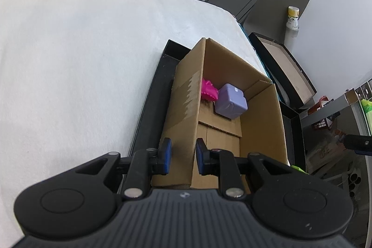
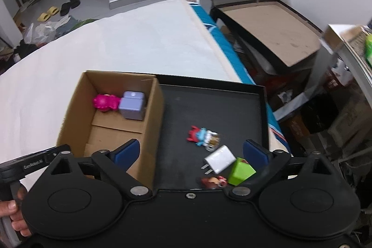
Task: Organize rigid objects
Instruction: 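Move the right gripper back over the brown-haired doll figure on the tray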
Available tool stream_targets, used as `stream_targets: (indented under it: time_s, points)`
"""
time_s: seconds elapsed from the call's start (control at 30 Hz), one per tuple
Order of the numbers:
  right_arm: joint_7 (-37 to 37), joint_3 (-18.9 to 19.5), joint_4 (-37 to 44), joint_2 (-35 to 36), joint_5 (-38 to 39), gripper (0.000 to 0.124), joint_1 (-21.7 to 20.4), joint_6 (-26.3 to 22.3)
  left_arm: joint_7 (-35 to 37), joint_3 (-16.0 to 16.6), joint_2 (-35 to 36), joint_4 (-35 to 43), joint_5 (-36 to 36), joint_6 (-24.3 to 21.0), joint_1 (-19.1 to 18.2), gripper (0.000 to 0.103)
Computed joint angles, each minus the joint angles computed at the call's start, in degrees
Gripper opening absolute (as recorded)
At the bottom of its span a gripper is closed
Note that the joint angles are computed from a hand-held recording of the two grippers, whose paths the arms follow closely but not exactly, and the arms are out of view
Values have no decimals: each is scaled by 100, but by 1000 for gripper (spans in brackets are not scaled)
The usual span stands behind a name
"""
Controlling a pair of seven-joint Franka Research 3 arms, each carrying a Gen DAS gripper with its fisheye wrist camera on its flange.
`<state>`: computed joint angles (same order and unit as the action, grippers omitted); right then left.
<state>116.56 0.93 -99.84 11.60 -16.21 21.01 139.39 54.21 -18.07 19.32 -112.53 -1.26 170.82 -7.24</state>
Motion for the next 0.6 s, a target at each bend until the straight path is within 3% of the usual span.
stream_targets:
  time_s: [0.6]
  points:
    - [249,-18,-1024,-475,102,96,-406,425,-186,126,125,171,220,-117,-139,21]
